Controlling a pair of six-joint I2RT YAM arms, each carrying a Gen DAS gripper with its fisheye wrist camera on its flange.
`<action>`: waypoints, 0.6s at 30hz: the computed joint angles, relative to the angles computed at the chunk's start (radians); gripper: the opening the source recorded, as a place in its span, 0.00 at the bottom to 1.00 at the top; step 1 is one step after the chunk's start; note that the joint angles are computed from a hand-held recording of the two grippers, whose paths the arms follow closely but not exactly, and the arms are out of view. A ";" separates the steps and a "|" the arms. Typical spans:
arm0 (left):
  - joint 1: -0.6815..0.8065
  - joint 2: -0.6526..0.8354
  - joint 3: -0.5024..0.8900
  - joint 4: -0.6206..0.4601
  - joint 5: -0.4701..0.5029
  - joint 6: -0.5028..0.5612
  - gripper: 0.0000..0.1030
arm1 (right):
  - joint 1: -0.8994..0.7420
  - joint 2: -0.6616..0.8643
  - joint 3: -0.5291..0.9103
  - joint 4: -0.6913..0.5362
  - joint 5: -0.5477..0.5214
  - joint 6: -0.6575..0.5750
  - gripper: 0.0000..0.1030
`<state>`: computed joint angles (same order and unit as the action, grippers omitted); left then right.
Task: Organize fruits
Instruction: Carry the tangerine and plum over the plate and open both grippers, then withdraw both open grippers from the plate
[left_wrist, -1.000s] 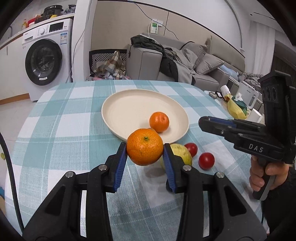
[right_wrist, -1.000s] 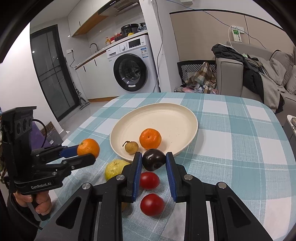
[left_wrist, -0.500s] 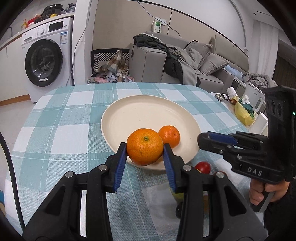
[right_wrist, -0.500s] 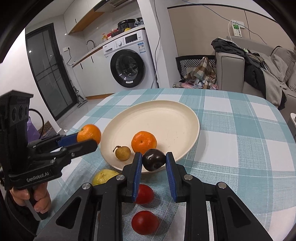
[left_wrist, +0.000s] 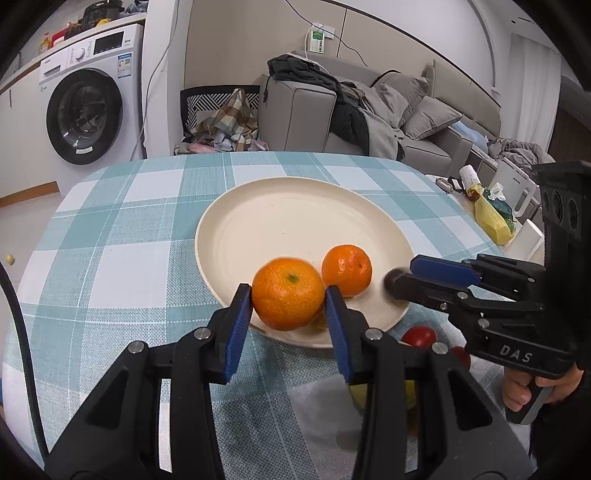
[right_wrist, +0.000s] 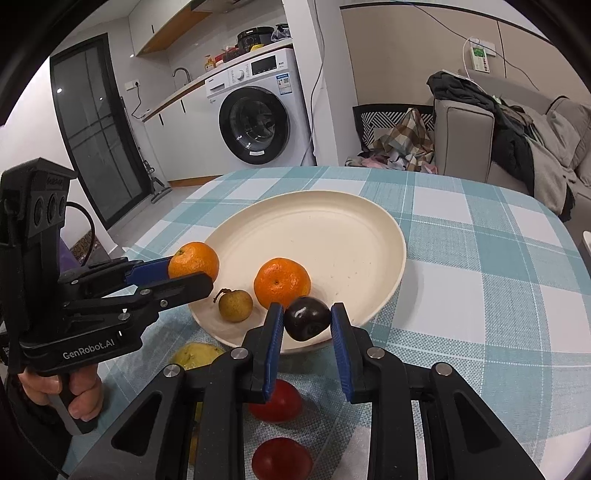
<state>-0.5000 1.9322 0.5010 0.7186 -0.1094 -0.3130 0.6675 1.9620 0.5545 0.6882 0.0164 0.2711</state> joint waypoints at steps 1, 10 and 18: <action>-0.003 -0.002 -0.003 0.004 -0.005 0.000 0.35 | 0.004 -0.005 -0.001 -0.003 0.006 -0.001 0.37; -0.048 -0.055 -0.044 -0.007 -0.063 -0.009 0.73 | 0.027 -0.075 -0.065 0.025 0.083 -0.013 0.66; -0.132 -0.137 -0.094 -0.046 -0.159 -0.016 0.99 | 0.028 -0.130 -0.113 0.035 0.127 -0.004 0.98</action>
<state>-0.6318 1.7949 0.4075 0.6728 -0.2687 -0.3295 0.6960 1.8323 0.4418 0.7231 0.1435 0.2670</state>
